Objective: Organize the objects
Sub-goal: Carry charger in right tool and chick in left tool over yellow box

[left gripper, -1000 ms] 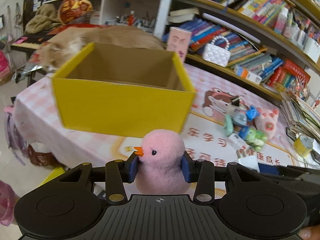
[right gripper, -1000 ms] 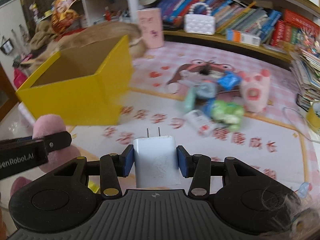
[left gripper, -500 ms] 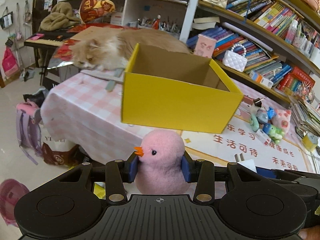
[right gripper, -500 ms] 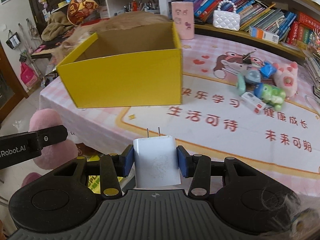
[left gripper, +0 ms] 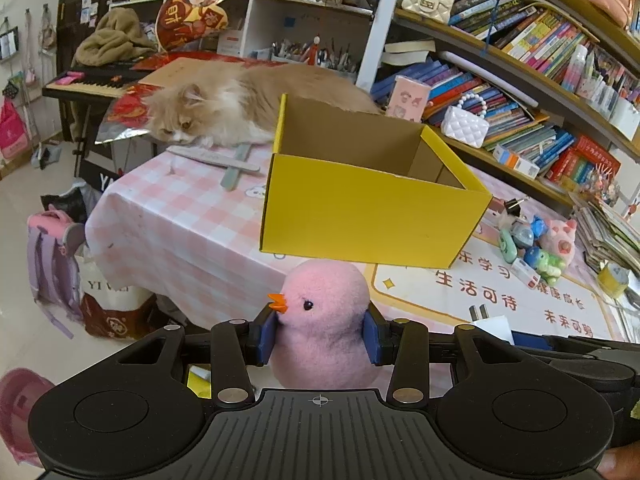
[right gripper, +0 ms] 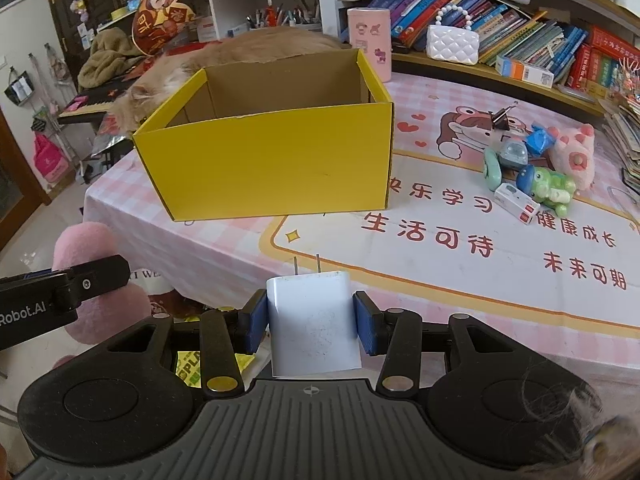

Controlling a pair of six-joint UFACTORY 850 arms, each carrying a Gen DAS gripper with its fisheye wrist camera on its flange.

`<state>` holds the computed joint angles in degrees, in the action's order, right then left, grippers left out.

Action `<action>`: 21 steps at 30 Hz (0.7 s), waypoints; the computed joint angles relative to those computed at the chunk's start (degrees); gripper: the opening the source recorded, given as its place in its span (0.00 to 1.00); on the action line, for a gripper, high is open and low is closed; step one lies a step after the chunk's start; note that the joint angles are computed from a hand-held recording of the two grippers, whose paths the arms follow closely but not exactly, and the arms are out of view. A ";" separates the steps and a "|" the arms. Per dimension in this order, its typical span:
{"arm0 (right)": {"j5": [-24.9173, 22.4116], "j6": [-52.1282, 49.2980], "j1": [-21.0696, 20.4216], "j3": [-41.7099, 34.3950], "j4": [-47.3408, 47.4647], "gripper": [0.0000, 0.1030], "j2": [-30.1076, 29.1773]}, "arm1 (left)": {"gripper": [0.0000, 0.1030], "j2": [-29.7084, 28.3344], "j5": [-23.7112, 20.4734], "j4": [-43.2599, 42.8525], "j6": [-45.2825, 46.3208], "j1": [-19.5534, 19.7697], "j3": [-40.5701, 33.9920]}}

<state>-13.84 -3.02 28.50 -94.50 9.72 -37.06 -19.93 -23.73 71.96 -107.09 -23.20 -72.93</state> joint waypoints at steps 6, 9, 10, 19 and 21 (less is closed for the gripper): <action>-0.94 -1.09 0.35 -0.41 -0.55 0.41 -0.30 | 0.40 0.33 0.86 1.16 -2.46 0.39 0.66; -0.72 -0.71 0.43 -0.49 -1.26 0.41 -0.29 | 0.40 0.26 0.96 1.84 -3.04 0.49 0.47; -0.45 -0.58 0.44 -0.53 -1.44 0.41 -0.29 | 0.40 0.24 0.93 2.53 -3.47 0.48 0.37; 3.72 -4.87 0.23 -4.00 1.21 0.41 -1.50 | 0.40 -1.34 1.34 10.59 -8.53 1.81 -4.27; 4.41 -9.87 -0.01 -6.13 5.82 0.41 -2.36 | 0.40 -2.21 1.30 13.35 -10.96 2.39 -6.19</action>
<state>-9.43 -12.88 28.49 -100.63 15.55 -39.42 -22.14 -22.43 85.31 -118.05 -20.81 -79.12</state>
